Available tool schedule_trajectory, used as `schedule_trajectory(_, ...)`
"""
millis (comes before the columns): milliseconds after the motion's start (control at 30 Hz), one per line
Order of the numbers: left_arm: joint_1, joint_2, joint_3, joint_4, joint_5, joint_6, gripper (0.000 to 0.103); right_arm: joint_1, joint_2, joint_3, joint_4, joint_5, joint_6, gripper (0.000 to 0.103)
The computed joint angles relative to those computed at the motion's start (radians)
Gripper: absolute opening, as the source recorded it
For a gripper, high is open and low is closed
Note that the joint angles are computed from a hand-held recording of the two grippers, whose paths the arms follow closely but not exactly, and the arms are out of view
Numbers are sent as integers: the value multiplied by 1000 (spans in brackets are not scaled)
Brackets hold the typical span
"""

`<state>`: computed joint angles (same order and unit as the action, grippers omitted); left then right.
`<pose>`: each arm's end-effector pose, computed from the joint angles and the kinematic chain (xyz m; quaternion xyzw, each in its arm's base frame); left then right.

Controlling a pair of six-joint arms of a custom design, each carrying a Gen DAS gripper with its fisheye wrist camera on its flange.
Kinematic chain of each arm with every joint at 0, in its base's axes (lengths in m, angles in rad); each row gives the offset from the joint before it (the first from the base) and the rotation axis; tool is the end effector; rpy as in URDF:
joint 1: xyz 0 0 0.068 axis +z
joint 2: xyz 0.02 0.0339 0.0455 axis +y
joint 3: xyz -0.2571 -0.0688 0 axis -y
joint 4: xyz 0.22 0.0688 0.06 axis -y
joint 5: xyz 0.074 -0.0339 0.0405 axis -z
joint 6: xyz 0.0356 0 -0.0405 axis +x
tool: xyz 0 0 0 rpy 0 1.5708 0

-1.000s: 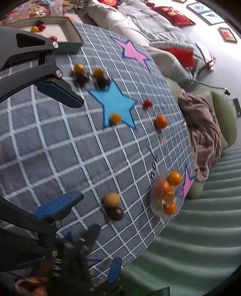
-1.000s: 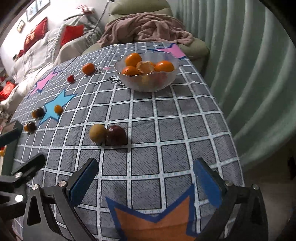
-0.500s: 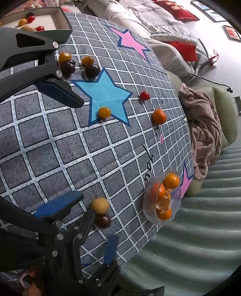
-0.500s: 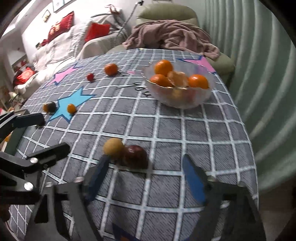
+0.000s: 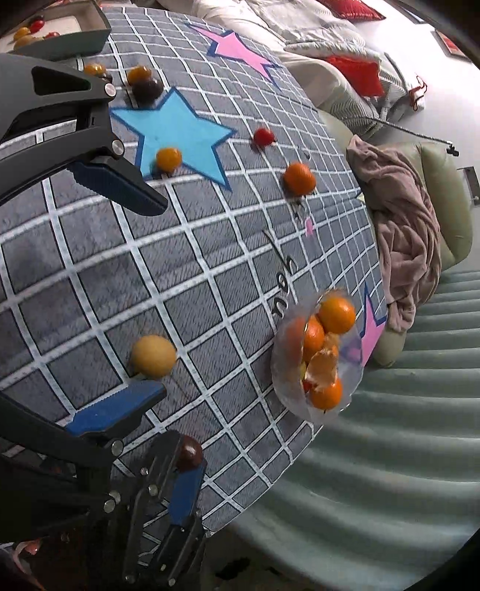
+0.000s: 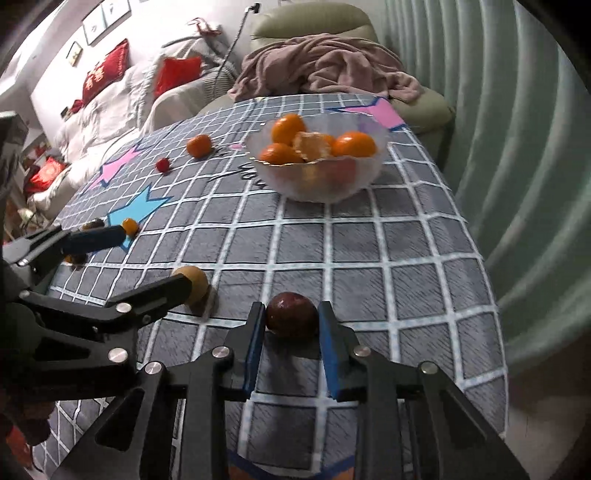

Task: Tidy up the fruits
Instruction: 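Grasp the tan fruit with the left tool while the right tool grasps the dark plum, then carry the tan fruit and dark plum with both tools over the white tray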

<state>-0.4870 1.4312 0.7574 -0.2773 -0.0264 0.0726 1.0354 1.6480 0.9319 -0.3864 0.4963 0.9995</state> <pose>0.2278 -0.1195 0.1885 0.2591 0.9164 -0.0504 0.3010 0.1639 0.2431 0.1767 0.0401 0.9438 0.0658 0.3215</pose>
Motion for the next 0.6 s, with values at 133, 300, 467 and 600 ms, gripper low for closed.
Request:
schedule_trajectory(133,-23,22,0,4,6,-14,78,2,-29,-30,5,2,12,31)
schedule_trajectory(300,-81,59,-3,31,-30,-28,67,18,-50,-41,-22,19,30,31)
schedule_trajectory(467,-92,74,18,21,-7,-60,33,15,-68,-68,-16,14,53,31)
schedule_trajectory(600,-128,58,-3,34,-63,-70,28,24,-56,-48,-41,16,62,31)
